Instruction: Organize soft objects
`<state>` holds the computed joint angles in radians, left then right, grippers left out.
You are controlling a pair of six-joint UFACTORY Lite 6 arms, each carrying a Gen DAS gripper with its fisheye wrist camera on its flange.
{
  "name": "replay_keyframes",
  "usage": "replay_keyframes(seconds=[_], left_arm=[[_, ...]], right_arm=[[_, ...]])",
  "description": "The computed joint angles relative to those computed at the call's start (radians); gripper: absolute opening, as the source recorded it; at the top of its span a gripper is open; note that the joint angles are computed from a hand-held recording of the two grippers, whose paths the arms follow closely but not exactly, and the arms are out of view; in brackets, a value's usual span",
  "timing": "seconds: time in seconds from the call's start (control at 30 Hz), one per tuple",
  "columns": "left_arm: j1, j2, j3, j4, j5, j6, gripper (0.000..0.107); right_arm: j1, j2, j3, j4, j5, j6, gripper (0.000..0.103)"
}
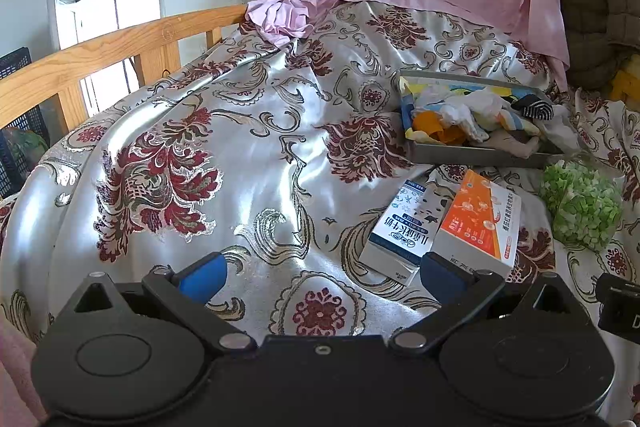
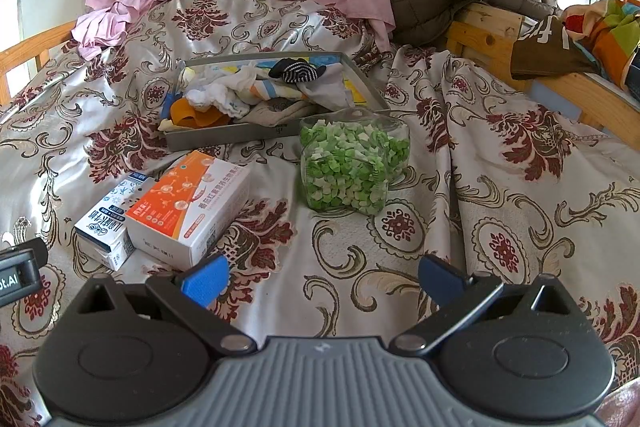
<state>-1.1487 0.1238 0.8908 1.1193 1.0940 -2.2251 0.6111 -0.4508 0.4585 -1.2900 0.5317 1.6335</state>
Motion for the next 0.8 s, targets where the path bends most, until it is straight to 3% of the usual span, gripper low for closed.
replay_keyframes(seconds=[0.8], left_arm=[[0.000, -0.002, -0.002, 0.000, 0.000, 0.001, 0.102]], right_arm=[[0.007, 0.001, -0.002, -0.005, 0.004, 0.011, 0.103]])
